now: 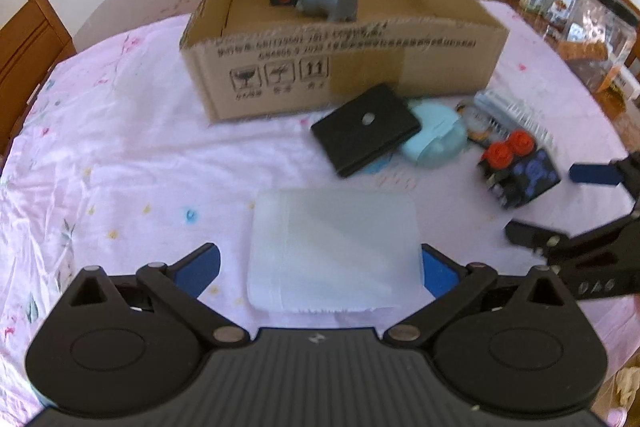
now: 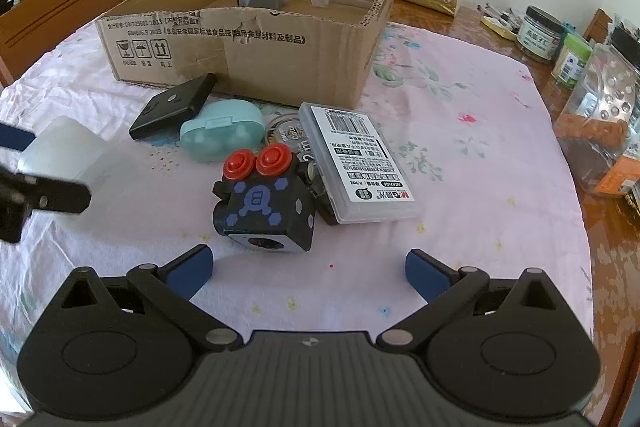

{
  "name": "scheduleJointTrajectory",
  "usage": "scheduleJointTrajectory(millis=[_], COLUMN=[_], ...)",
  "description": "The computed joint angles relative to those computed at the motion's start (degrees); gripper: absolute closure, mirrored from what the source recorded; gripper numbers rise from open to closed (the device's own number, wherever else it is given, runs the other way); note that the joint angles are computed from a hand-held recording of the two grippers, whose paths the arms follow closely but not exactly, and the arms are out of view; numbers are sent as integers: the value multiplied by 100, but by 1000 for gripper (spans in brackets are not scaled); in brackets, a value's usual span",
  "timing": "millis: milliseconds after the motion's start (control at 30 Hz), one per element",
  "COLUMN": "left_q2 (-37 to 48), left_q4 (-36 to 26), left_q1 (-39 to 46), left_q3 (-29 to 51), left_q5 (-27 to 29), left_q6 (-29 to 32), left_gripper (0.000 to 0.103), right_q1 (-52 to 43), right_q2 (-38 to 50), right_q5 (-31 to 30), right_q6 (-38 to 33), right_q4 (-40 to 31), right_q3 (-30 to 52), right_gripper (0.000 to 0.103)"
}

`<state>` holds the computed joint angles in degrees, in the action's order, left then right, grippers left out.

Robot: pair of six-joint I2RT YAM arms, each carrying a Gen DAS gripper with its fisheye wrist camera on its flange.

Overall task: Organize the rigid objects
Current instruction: 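Move the left tool to the white plastic bottle while the right tool approaches the black cube toy, then grasp the white bottle with the left tool while the right tool grasps the red-buttoned cube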

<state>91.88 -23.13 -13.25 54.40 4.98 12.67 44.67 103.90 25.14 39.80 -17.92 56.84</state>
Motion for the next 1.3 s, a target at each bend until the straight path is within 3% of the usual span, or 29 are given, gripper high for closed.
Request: scheduleJointTrajectory(millis=[100,167,200,633,1067,1133,1300], left_q2=[-13,34,73,255,390,372,369], left_q4=[171,197,211,109,-91,-92,-108], left_q1=[76,120,150,777,1050,1056,1052], left_q3=[-102,-72,-47,158,358,342,347], left_q5=[170,323,450,643,949,953,945], left_q6=[77,123,156,661,841,866,880], left_gripper=[3,11,19,20,20,20,20], right_q1=[64,111,137,380,491,493,562], right_q2=[54,100,128,555,1141,1113,1044], right_q5=[101,168,205,370,949,903,787], right_q6=[200,351,440,1154,951,953,886], right_q4=[-118,-214,-273,-1112,-1665,-1617,-1625], right_q3=[84,155,200,960,1892,1865,1837], right_gripper=[0,0,0,1,34,47,47])
